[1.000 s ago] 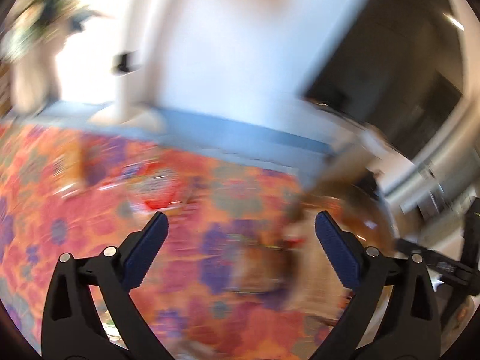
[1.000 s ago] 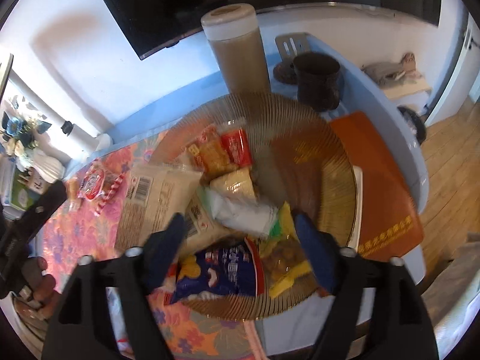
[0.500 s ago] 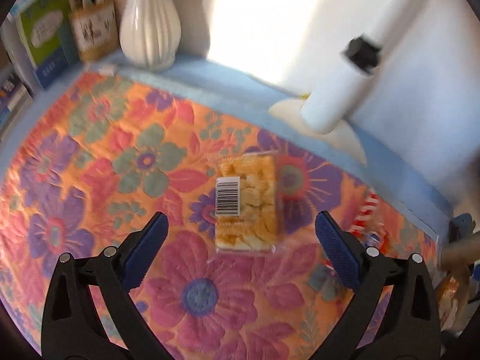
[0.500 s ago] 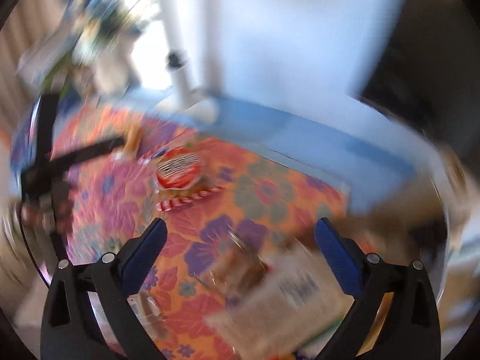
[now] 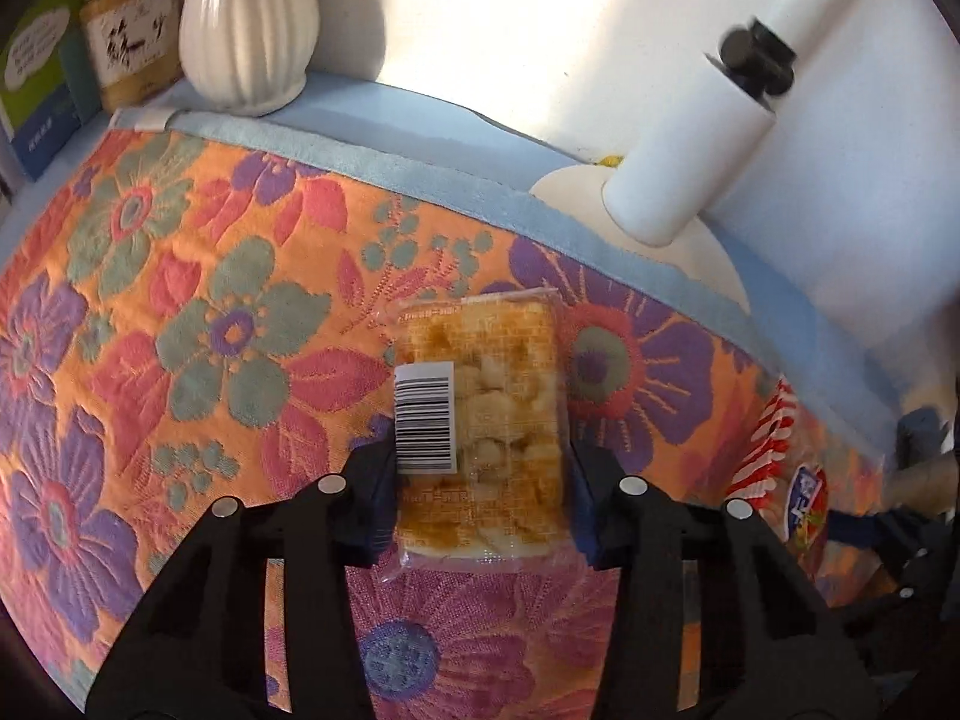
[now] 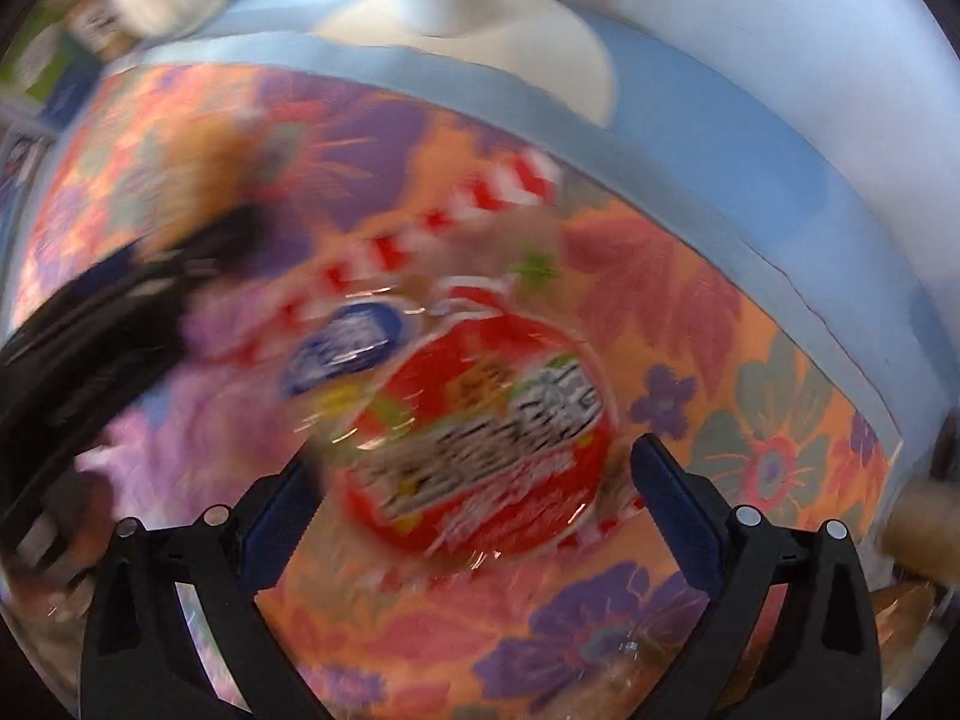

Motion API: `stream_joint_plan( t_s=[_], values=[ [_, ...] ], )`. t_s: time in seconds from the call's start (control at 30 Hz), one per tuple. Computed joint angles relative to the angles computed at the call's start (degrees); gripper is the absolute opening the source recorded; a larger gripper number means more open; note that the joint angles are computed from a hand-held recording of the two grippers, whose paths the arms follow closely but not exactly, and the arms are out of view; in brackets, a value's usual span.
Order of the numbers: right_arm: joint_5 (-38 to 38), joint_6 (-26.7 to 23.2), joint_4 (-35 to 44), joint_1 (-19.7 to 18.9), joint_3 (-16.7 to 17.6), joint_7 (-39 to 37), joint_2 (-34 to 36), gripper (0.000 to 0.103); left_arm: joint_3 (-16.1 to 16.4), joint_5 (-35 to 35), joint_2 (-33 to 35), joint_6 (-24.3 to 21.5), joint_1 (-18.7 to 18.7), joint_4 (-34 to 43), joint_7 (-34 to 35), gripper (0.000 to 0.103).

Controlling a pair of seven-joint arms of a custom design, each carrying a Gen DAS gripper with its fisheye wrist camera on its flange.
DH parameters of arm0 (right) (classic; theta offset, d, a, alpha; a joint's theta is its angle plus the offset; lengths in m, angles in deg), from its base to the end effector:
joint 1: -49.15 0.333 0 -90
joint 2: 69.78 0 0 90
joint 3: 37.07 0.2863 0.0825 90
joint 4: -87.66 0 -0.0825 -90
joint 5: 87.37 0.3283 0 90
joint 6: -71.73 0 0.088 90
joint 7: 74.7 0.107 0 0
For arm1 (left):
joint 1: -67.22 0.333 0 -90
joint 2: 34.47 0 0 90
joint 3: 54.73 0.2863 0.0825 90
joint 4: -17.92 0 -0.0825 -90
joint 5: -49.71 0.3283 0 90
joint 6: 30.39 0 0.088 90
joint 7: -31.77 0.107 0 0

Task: Organize snacks
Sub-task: 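Grasp the cracker-cube pack with the left tool while the right tool grasps the red-and-white bun bag, then carry the cracker-cube pack and bun bag over the amber bowl and release the cracker pack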

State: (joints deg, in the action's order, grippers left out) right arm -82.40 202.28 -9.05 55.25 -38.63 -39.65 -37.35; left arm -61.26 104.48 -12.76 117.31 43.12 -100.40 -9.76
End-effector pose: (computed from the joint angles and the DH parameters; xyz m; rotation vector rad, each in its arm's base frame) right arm 0.6183 0.0531 0.2825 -2.9537 0.8873 -0.0092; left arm 0.4695 -0.2921 0.2728 -2.6314 0.7971 -0.5795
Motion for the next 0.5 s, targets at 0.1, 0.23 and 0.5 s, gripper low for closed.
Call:
stream_joint_plan(
  t_s=[0.1,0.23,0.5],
  values=[
    [3.94,2.06,-1.69,-1.85,0.77,0.37,-1.24,0.091,1.14,4.46,-2.38,1.71,-0.9,-2.81,-7.51,0.045],
    [9.32,-6.04,1.67,-5.13,1.57,0.14,-1.63,0.077,-0.53,8.46,-5.72,-0.38,-1.5,-4.25,-11.49,0.045],
    [20.78,-24.28,12.27,-14.25,1.16,-5.17,-2.69,0.077,-5.11,10.88,-5.5,-6.18,-2.83,5.04,-6.23,0.045]
  ],
)
